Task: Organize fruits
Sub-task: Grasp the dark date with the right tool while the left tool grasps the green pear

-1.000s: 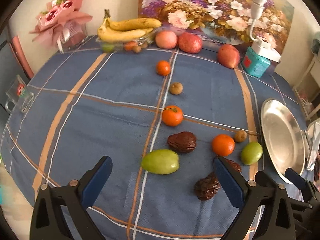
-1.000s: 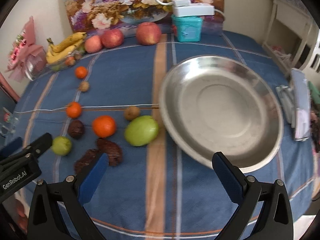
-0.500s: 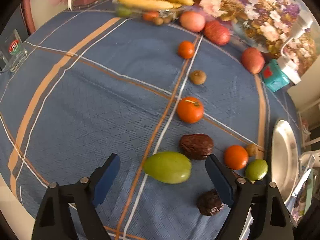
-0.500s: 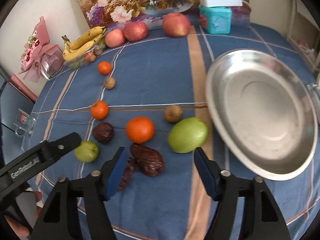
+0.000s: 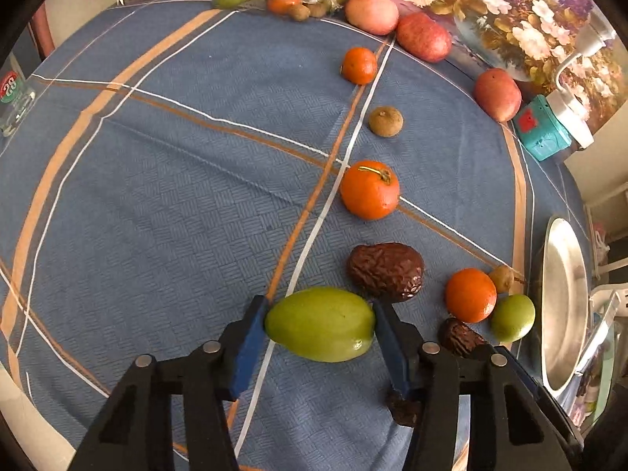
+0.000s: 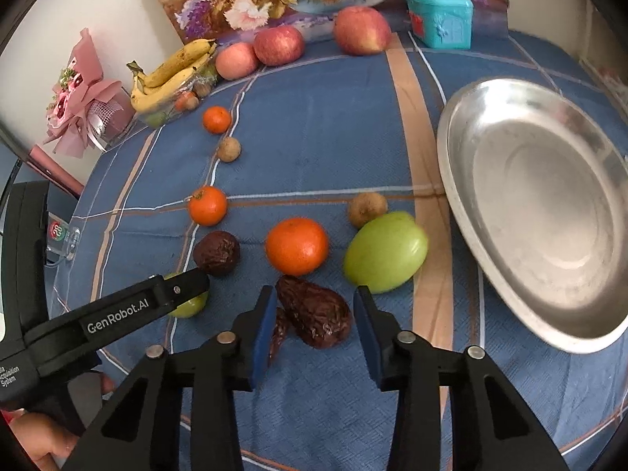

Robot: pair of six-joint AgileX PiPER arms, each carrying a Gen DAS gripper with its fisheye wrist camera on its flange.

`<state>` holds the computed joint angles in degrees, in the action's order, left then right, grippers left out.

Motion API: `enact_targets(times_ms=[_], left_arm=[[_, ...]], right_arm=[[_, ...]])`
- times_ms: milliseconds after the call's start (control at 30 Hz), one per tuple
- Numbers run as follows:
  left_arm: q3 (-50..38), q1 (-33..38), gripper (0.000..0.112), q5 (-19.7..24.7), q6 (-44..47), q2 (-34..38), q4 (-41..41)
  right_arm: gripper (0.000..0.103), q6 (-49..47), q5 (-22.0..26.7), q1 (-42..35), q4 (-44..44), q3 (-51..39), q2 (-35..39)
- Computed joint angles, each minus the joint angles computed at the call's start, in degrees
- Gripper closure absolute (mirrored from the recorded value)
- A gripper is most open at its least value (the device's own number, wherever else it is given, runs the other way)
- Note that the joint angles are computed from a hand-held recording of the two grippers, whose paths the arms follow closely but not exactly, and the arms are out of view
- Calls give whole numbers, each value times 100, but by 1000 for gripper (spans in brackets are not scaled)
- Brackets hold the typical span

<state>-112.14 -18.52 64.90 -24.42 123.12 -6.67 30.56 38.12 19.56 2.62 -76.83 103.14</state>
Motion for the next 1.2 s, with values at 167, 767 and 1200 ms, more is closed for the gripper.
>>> enact_targets(times_ms=[167,767,1200], left_arm=[[391,33,55,-195,7,-215,-52],[999,340,55,-546,10,-772,-2],[864,231,55,-556,-53,-840,99]], right_arm=[[64,-242,-54,-142,404,96,33],[73,-484,-251,-214,669,221,-206],[74,-677,-367,-502,1073,574,-849]])
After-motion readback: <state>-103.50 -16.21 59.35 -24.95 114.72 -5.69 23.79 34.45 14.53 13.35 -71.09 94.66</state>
